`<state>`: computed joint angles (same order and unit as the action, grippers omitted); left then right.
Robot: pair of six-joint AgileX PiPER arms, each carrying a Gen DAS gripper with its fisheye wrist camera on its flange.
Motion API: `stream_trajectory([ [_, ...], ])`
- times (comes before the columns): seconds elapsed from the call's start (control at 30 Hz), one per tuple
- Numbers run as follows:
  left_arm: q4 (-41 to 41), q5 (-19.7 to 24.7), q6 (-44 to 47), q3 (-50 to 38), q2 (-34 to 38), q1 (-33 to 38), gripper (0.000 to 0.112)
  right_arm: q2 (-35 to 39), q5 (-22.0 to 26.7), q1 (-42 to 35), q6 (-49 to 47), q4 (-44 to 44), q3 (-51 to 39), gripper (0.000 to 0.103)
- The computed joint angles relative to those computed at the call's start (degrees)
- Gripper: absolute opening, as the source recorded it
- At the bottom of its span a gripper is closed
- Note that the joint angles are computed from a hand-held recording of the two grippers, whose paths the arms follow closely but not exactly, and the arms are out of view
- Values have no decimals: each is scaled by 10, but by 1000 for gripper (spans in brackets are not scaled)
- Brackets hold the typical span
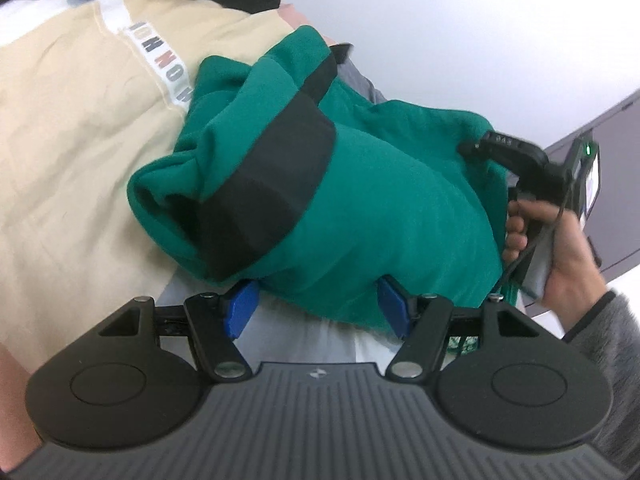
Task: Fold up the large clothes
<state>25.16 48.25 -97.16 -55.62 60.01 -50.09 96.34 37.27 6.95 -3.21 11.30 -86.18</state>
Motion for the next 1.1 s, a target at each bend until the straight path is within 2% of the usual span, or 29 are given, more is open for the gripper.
stream_trajectory([
  [0.07,-7,-19,-6,12,-4,9,71,-10,-18,-10,-45,47,26,62],
  [0.17,-20,-25,-13,15,-9,16,71,-25,-12,-7,-68,59,43,61],
  [0.3,9,13,-36,-5,-7,-15,71,-87,-17,-34,-159,147,104,61],
  [0.5,60,66,-62,-32,1,-61,71,-199,37,-119,-350,307,213,61],
  [0.63,95,87,-81,-39,10,-89,71,-250,72,-162,-401,314,275,60],
  [0.73,110,99,-94,-46,22,-102,72,-286,62,-196,-502,385,346,60],
  [0.87,93,100,-89,-42,29,-95,75,-301,7,-173,-546,416,397,60],
  [0.93,80,75,-102,-18,16,-78,81,-314,-12,-157,-525,401,408,60],
  [1.0,76,51,-127,7,1,-66,85,-328,7,-168,-492,384,402,60],
  [1.07,72,3,-156,41,-20,-46,88,-344,64,-215,-496,409,400,61],
  [1.1,72,-27,-174,60,-31,-36,88,-350,115,-265,-517,444,403,61],
])
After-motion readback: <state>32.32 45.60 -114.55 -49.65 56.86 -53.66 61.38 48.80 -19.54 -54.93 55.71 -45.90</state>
